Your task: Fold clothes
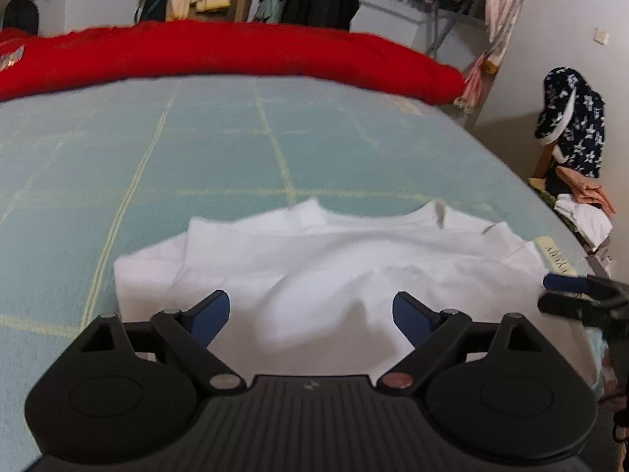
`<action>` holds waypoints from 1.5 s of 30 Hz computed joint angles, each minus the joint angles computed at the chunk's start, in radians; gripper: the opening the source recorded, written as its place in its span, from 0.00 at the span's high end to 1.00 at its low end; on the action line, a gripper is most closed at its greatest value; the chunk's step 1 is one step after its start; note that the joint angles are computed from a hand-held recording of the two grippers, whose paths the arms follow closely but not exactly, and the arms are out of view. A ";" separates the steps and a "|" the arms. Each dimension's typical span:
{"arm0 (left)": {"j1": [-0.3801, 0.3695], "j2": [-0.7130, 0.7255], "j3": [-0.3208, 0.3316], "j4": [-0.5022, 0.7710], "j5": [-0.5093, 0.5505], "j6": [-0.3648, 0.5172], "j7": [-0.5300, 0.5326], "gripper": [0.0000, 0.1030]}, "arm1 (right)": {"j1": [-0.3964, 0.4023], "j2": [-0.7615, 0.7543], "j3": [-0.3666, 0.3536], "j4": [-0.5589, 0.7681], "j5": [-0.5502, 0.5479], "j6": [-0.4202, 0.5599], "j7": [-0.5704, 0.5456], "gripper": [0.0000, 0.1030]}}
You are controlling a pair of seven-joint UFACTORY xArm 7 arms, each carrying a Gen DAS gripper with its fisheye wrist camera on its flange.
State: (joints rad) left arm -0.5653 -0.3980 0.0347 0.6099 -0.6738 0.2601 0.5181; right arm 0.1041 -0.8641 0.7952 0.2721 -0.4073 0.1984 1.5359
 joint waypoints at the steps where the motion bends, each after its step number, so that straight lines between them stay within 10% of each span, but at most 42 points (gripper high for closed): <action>1: -0.005 0.006 0.008 0.000 -0.008 0.005 0.005 0.12 | -0.029 0.014 0.006 -0.003 -0.006 -0.028 0.005 0.00; 10: 0.004 0.015 0.004 -0.004 -0.054 -0.008 0.023 0.12 | -0.131 -0.034 0.037 -0.041 -0.005 -0.112 0.060 0.00; 18: -0.002 -0.024 0.015 -0.041 -0.067 -0.007 0.003 0.12 | -0.468 0.139 0.194 0.036 0.013 -0.312 -0.072 0.00; 35: -0.041 -0.079 0.058 -0.081 -0.137 -0.063 0.029 0.12 | -0.215 0.045 0.098 0.037 0.068 -0.195 -0.092 0.00; 40: -0.048 -0.121 0.077 -0.110 -0.084 -0.098 -0.022 0.12 | -0.416 0.202 0.149 0.151 0.022 -0.336 -0.259 0.00; 45: -0.061 -0.127 0.121 -0.123 -0.034 -0.111 -0.057 0.12 | -0.694 0.419 0.346 0.282 0.012 -0.341 -0.387 0.00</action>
